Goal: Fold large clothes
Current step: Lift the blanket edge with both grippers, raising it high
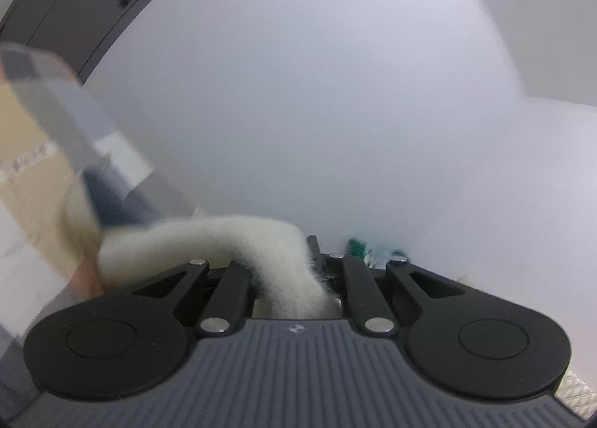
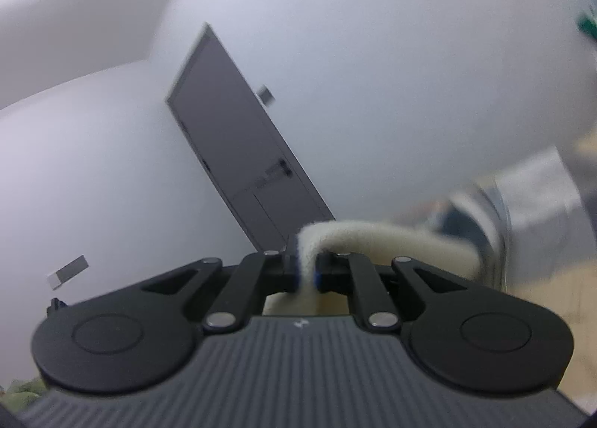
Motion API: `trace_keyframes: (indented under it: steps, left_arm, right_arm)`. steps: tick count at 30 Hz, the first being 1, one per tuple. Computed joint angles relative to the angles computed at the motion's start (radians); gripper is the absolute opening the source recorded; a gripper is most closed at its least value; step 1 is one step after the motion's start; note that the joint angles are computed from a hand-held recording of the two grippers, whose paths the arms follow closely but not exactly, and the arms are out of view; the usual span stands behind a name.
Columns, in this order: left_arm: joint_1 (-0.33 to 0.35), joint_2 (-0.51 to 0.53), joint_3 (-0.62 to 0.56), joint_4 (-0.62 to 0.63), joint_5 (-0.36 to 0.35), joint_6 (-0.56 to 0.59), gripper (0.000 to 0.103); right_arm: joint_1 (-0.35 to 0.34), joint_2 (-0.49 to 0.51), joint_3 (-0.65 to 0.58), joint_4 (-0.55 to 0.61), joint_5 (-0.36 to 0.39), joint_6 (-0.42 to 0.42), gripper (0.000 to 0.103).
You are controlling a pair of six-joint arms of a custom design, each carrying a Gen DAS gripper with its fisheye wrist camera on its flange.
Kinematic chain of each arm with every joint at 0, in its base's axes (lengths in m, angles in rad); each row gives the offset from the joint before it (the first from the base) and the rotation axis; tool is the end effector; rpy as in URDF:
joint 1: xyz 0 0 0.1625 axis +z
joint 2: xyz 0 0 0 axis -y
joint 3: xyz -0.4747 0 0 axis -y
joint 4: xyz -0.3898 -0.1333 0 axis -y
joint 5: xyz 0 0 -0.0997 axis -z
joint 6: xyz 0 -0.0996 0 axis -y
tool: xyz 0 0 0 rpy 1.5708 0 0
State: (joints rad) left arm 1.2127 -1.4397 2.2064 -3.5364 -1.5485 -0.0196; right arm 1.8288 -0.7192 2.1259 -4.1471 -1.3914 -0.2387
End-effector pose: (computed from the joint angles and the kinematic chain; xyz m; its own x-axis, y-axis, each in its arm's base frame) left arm -0.0384 -0.4894 0.4194 -0.9459 0.3242 0.0102 0.1088 0.3467 -0.9316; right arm 0.2864 -0.4932 0.1442 -0.8601 -0.4875 0.1500 -0.3118 0.2700 -0.9110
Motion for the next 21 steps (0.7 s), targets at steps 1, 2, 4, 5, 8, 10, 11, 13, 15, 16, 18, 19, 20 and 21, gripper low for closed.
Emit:
trace_keyframes:
  steps: [1,2,4,5,8,10,11,13,15,16,18,19,20,21]
  left_arm:
    - [-0.02,-0.017,0.0,0.005,0.007,0.001,0.01]
    - [-0.039,-0.035,-0.003,0.015,0.015,0.004,0.01]
    - [-0.087,-0.07,-0.015,0.04,0.043,0.005,0.01]
    - [-0.113,-0.086,-0.024,0.049,0.056,0.012,0.01]
    - [-0.189,-0.129,-0.059,0.074,0.093,0.035,0.01]
    - [-0.235,-0.139,-0.1,0.1,0.113,0.044,0.01]
    - [-0.259,-0.143,-0.124,0.114,0.124,0.057,0.01]
    - [-0.301,-0.141,-0.177,0.142,0.149,0.091,0.01]
    - [-0.34,-0.137,-0.228,0.175,0.18,0.121,0.01]
    - [-0.359,-0.133,-0.256,0.197,0.197,0.139,0.01]
    - [-0.391,-0.117,-0.309,0.235,0.233,0.177,0.01]
    - [-0.401,-0.102,-0.339,0.258,0.249,0.188,0.01]
    - [-0.404,-0.088,-0.363,0.275,0.259,0.193,0.01]
    - [-0.403,-0.068,-0.39,0.29,0.269,0.199,0.01]
  right_arm:
    - [0.023,-0.022,-0.001,0.008,-0.009,-0.014,0.01]
    - [0.049,-0.047,-0.004,0.025,-0.021,-0.028,0.01]
    - [0.101,-0.096,-0.021,0.078,-0.06,-0.05,0.01]
    - [0.127,-0.121,-0.032,0.11,-0.072,-0.065,0.01]
    - [0.198,-0.178,-0.076,0.178,-0.097,-0.114,0.01]
    - [0.247,-0.205,-0.114,0.22,-0.121,-0.141,0.01]
    - [0.27,-0.216,-0.136,0.242,-0.134,-0.149,0.01]
    - [0.309,-0.233,-0.188,0.29,-0.163,-0.152,0.01]
    - [0.337,-0.241,-0.251,0.341,-0.189,-0.144,0.01]
    - [0.352,-0.241,-0.288,0.37,-0.213,-0.144,0.01]
    - [0.374,-0.233,-0.355,0.419,-0.261,-0.145,0.01]
    - [0.381,-0.228,-0.386,0.44,-0.28,-0.148,0.01]
    - [0.384,-0.22,-0.418,0.46,-0.301,-0.154,0.01]
    - [0.384,-0.211,-0.444,0.474,-0.317,-0.159,0.01]
